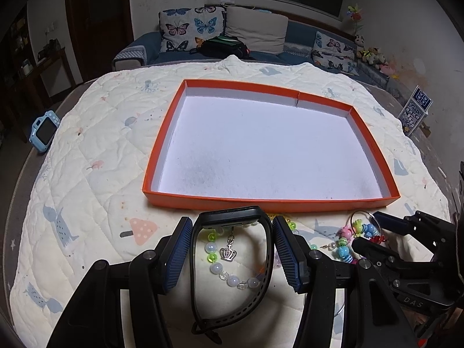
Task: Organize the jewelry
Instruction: 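Carry both items over the orange tray and open both tools to drop them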
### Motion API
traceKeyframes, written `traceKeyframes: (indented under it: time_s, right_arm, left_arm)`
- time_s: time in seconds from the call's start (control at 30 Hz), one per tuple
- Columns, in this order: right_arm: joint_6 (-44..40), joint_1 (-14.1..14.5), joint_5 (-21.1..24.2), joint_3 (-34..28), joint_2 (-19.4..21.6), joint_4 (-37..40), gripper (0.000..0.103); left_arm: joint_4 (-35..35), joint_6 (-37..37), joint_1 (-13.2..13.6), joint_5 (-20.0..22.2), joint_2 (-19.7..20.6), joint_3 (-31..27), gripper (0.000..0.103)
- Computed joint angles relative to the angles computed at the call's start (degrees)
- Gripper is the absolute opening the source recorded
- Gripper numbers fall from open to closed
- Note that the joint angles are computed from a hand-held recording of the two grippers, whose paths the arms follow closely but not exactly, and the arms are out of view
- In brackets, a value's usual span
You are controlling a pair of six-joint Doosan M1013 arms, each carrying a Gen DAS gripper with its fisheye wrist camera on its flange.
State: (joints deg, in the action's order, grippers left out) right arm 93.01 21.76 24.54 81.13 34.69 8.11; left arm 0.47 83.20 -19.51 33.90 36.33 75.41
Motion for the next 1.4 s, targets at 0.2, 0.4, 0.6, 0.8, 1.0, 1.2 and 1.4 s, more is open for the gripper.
traceKeyframes:
  time_s: [0.2, 0.4, 0.6, 0.8, 1.0, 1.2, 1.4]
  right_arm:
    - [-2.9, -0.1, -1.8, 1.1, -1.4, 3.8, 0.057]
    - [-4.7, -0.3, -3.6, 0.8, -2.4, 5.2, 0.057]
    - [-4.3, -0.8, -3.8, -1.4, -1.8, 4.4, 0.057]
    - [-4.6, -1.5, -3.5, -3.9, -0.7, 5.1, 0.057]
    - [-1.9, -1.9, -2.7, -6.2, 0.9, 2.8, 0.057]
    - [1.9, -2.4, 0.4, -9.3, 3.4, 0.1, 0.057]
    - [3.5, -2.7, 3.4, -11.7, 5.4, -0.7, 0.058]
  left_arm:
    - [-1.7, 2.0, 0.3, -1.3, -0.8, 0.1, 0.06]
    - [-4.1, 4.7, 1.0, -2.4, -1.1, -1.2, 0.06]
    - [-5.9, 7.5, 1.4, -2.3, -0.3, -4.7, 0.06]
    - [-7.1, 9.4, 1.9, -0.4, 1.4, -9.7, 0.06]
    - [-11.1, 14.0, 2.4, 2.8, 4.7, -15.8, 0.06]
    - [-13.1, 15.8, 2.5, 8.6, 9.7, -23.0, 0.061]
    - [-10.8, 15.0, 2.2, 13.4, 14.4, -28.4, 0.061]
